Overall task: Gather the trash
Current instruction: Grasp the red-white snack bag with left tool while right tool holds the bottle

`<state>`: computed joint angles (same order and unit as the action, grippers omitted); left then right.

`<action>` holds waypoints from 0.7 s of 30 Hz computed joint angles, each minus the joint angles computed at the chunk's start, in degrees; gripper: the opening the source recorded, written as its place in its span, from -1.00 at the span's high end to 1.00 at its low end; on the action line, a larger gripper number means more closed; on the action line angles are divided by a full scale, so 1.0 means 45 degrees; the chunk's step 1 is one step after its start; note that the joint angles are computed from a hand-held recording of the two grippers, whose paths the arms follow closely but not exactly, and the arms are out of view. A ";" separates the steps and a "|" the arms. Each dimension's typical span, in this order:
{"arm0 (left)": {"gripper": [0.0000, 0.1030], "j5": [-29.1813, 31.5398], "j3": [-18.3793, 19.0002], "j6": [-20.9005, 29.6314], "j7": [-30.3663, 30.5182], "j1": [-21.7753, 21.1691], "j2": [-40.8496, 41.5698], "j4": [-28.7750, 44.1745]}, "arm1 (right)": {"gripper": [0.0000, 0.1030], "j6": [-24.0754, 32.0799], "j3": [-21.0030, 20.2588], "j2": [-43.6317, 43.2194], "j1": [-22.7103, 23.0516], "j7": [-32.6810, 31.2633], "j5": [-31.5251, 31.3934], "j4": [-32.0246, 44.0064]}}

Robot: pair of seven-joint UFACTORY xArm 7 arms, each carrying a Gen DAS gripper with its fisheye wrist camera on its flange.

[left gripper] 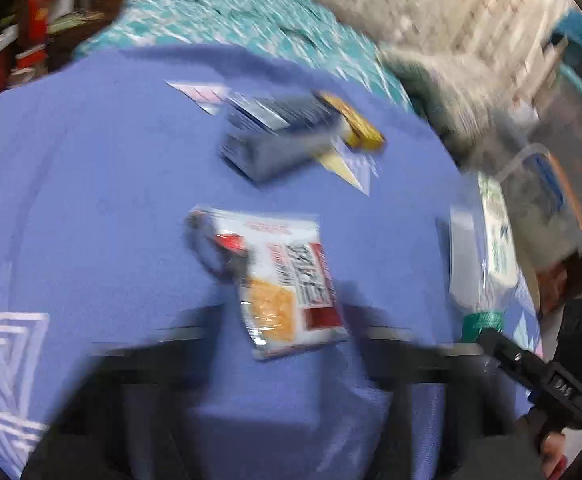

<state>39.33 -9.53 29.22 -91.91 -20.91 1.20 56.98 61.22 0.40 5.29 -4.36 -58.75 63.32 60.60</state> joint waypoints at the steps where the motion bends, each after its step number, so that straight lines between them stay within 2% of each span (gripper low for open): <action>1: 1.00 -0.0293 0.0003 0.0057 0.0315 -0.0041 0.0018 0.0073 | 0.10 0.0115 -0.0057 -0.0013 -0.0079 -0.0017 0.0092 -0.0016; 4: 1.00 0.0573 -0.0099 -0.0212 -0.0533 -0.0288 0.0337 0.0468 | 0.10 0.0403 -0.0271 0.0135 -0.0424 -0.0138 0.0333 0.0243; 10: 1.00 0.0670 -0.0067 -0.0291 0.0361 -0.0939 0.1229 0.2193 | 0.11 0.0401 -0.0505 0.0628 -0.1163 -0.0456 0.0723 0.0966; 21: 0.99 -0.1442 0.0507 0.0368 0.4635 -0.2355 0.5377 0.7815 | 0.13 -0.0068 -0.0686 0.2149 -0.2969 0.0617 0.0982 0.2679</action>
